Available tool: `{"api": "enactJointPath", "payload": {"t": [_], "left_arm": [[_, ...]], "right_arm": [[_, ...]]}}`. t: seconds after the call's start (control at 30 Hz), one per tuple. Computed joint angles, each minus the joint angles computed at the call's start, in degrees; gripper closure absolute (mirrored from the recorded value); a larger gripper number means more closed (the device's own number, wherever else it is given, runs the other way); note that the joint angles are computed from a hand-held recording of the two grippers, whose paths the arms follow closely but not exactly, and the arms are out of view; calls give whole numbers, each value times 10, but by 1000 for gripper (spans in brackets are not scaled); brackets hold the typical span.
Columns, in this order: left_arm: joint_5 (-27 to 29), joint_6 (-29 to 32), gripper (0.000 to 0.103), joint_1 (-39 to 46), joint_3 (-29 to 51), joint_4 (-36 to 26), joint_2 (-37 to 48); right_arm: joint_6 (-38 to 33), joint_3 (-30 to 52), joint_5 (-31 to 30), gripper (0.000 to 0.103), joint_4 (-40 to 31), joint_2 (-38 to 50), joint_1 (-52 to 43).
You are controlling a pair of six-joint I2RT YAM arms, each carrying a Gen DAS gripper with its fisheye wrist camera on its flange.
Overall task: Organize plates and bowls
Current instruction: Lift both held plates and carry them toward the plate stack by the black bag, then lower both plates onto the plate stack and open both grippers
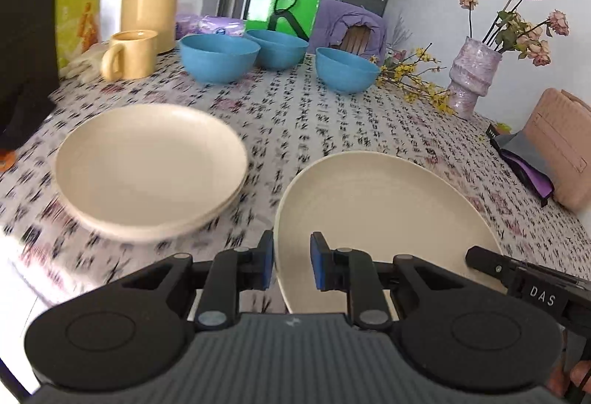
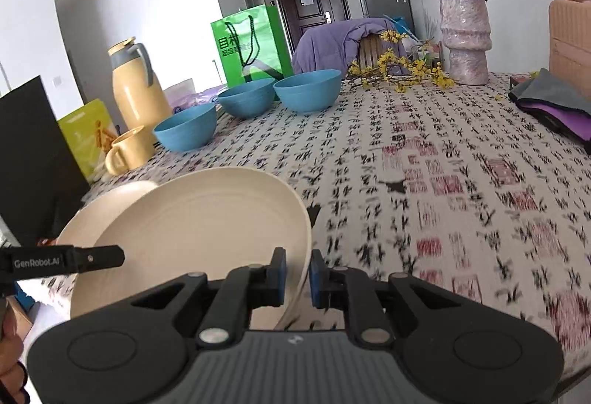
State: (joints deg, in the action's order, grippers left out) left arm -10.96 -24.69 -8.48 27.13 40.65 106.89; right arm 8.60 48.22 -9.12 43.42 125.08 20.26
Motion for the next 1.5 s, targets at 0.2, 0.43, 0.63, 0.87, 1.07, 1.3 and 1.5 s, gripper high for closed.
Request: {"api": "enactJointPath", "payload": {"t": [0.2,0.43,0.63,0.87,1.07,1.3,1.5], "left_arm": [[-31,-19,83,1,-69,47,-37],[-39,-20,83,59,-118,81,-72],[-11,-6,83,150,-112,81,-79],[64,21,83,266,-36,54,-25],[97,35,83,317,56,14,42],[113,57,83,339,131,-14,102],[101,102,78,327,128,14,116]], "right_arm": [[-7,-30,0,90,24,-13,25],[-19,25,-1,90,-11,-1,73],[-37,130,0,90,-79,32,118],[-54,329,11,90,-194,121,158],[-65,517,18,89,-301,222,175],[-93,675,51,89,-385,310,189],[-146,692,93,89,-376,327,202]]}}
